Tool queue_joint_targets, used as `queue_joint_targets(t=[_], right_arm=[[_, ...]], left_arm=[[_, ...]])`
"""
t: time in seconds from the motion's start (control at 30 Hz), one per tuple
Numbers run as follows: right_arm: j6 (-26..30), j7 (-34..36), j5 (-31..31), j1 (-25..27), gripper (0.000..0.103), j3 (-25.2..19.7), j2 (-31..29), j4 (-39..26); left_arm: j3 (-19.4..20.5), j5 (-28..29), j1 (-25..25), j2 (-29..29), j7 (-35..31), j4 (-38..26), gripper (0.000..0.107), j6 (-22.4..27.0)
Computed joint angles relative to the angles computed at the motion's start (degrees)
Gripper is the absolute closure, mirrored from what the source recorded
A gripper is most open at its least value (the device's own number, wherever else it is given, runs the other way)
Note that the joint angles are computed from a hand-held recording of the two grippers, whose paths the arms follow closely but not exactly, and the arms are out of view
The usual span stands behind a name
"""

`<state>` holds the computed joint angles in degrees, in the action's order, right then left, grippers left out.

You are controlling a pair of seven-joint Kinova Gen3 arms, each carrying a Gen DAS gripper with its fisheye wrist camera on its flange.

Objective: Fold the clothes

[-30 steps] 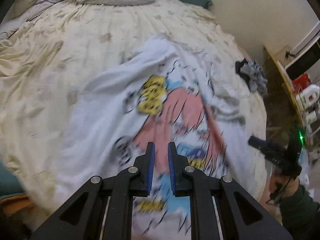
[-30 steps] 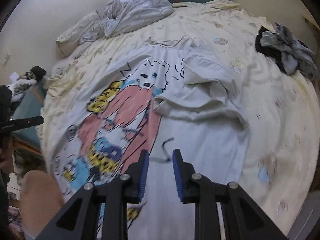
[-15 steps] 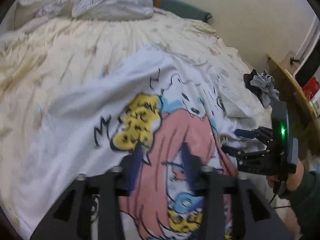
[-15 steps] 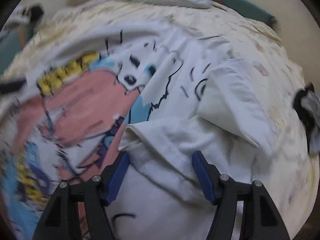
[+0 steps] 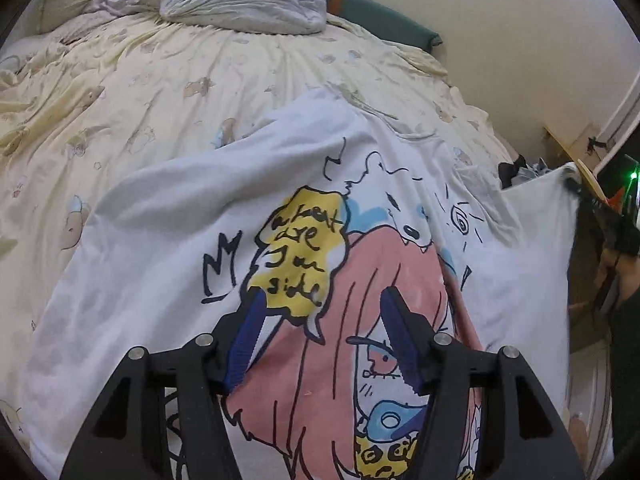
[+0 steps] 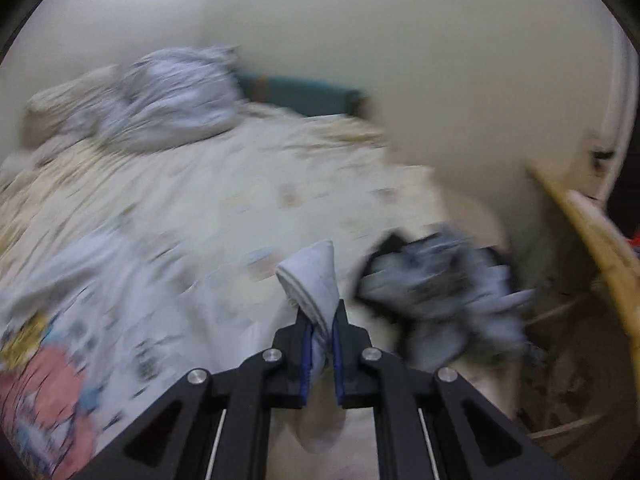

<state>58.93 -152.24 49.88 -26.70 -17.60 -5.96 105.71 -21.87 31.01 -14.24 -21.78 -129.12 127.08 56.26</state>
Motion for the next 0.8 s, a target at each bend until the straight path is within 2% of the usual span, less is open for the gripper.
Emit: queue_joint_targets(t=[0.07, 0.13, 0.23, 0.37, 0.5, 0.53, 0.57, 0.6, 0.63, 0.67, 0.73, 0.8], right_arm=[[2.97, -0.24, 2.27, 2.27, 0.095, 1.10, 0.86, -1.59], [3.82, 0.10, 1.39, 3.53, 0.095, 3.59, 1.09, -2.18], [4.83, 0.91, -1.67, 5.63, 0.095, 5.39, 0.73, -1.15], [4.92, 1.44, -7.00, 7.89, 0.095, 6.94, 1.09, 3.29], [3.86, 3.21, -12.33, 8.92, 0.094, 8.19, 3.05, 5.71], [3.92, 4.16, -13.90, 9.42, 0.087, 8.41, 3.36, 5.62], [4.36, 4.31, -14.70, 8.86, 0.074, 9.31, 3.72, 5.46], [4.77, 3.84, -14.56, 8.84, 0.067, 9.14, 3.53, 5.48], [5.18, 2.95, -13.50, 9.31, 0.052, 7.92, 2.55, 5.63], [5.30, 1.95, -12.16, 8.78, 0.044, 7.75, 1.76, 5.70], [4.03, 1.47, -10.14, 9.83, 0.033, 6.55, 0.52, 5.05], [1.82, 4.28, -10.12, 9.54, 0.032, 7.86, 0.47, 3.36]], left_arm=[[-0.08, -0.24, -0.32, 0.46, 0.60, -0.11, 0.043, 0.21], [-0.30, -0.35, -0.64, 0.70, 0.78, -0.15, 0.043, 0.49], [-0.83, -0.35, -1.21, 0.87, 0.69, -0.21, 0.043, 0.73], [-1.10, 0.27, -1.79, 1.84, 0.38, -0.14, 0.043, 0.76], [0.49, -0.14, -1.91, 2.04, -0.21, 0.28, 0.043, 0.40], [0.87, -0.32, -1.85, 1.79, -0.31, 0.42, 0.043, 0.20], [1.18, -0.59, -1.73, 1.57, -0.38, 0.54, 0.043, 0.05], [1.27, -0.75, -1.57, 1.42, -0.54, 0.62, 0.043, 0.01], [1.23, -0.75, -1.44, 1.39, -0.59, 0.63, 0.043, -0.03], [1.21, -0.71, -1.36, 1.39, -0.54, 0.61, 0.043, -0.09], [1.31, -0.72, -1.23, 1.65, -0.33, 0.61, 0.043, -0.26], [1.42, -0.66, -1.15, 2.02, -0.13, 0.55, 0.043, -0.26]])
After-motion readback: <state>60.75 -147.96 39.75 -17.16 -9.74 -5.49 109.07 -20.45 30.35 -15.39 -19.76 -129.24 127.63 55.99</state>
